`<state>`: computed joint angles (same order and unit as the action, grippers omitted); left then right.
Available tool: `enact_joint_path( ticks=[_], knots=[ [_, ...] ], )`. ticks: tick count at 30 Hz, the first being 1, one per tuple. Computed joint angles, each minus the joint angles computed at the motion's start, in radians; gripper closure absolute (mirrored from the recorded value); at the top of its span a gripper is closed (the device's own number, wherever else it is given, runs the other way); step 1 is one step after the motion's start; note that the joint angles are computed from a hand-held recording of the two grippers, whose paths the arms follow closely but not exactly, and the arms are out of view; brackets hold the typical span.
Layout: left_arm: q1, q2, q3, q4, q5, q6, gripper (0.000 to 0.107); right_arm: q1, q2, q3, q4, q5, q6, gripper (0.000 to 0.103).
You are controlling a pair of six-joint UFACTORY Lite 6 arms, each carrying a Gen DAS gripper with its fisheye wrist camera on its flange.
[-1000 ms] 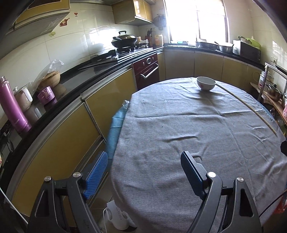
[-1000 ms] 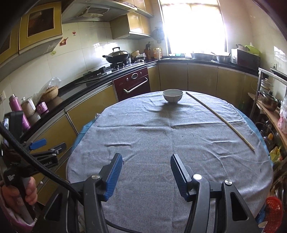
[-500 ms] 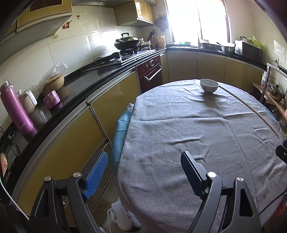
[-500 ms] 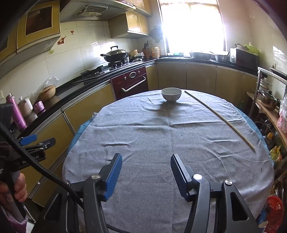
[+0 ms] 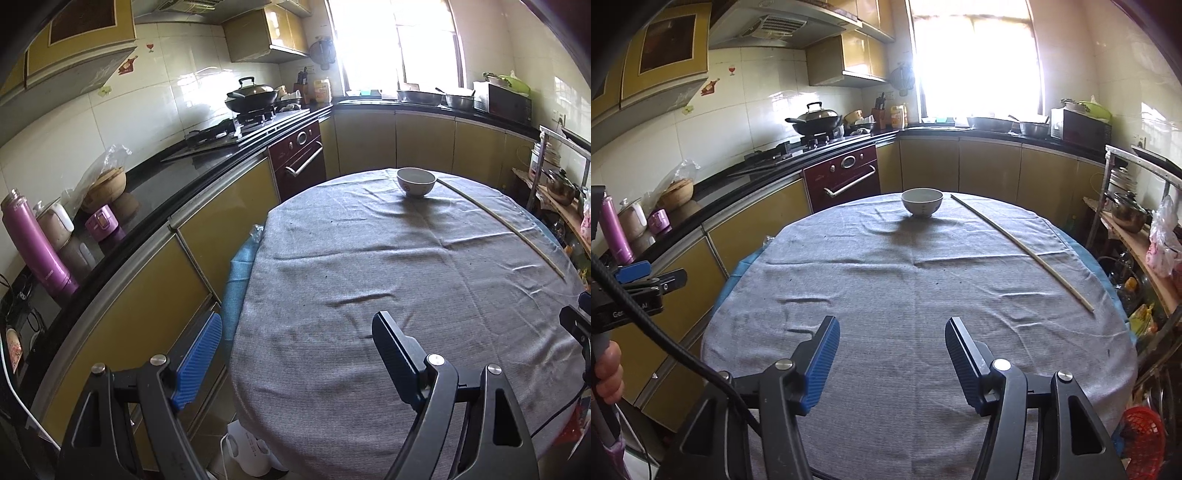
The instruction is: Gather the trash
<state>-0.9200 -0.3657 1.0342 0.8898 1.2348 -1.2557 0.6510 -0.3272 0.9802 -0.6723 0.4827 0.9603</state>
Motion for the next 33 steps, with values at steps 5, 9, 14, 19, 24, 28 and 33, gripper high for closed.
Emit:
enact_joint_path(
  ticks=[5, 9, 14, 19, 24, 28, 33],
  knots=[
    [-0.048, 0.049, 0.064, 0.013, 0.033, -0.013, 0.023, -0.036, -0.047, -0.035, 0.022, -0.010, -0.032, 0.040],
    [-0.084, 0.091, 0.111, 0.019, 0.052, -0.020, 0.023, -0.081, -0.094, -0.070, 0.064, -0.024, -0.085, 0.040],
    [-0.108, 0.143, 0.170, 0.019, 0.058, -0.018, 0.023, -0.146, -0.151, -0.105, 0.139, -0.036, -0.176, 0.040],
    [-0.126, 0.189, 0.229, 0.025, 0.069, -0.016, 0.023, -0.217, -0.220, -0.140, 0.222, -0.040, -0.273, 0.040],
    [-0.147, 0.230, 0.284, 0.036, 0.085, -0.008, 0.023, -0.278, -0.278, -0.164, 0.299, -0.040, -0.364, 0.040],
    [-0.171, 0.265, 0.345, 0.048, 0.108, 0.006, 0.023, -0.319, -0.314, -0.177, 0.356, -0.042, -0.429, 0.039],
    [-0.202, 0.307, 0.424, 0.068, 0.143, 0.016, 0.023, -0.373, -0.353, -0.190, 0.444, -0.046, -0.531, 0.039]
  ],
)
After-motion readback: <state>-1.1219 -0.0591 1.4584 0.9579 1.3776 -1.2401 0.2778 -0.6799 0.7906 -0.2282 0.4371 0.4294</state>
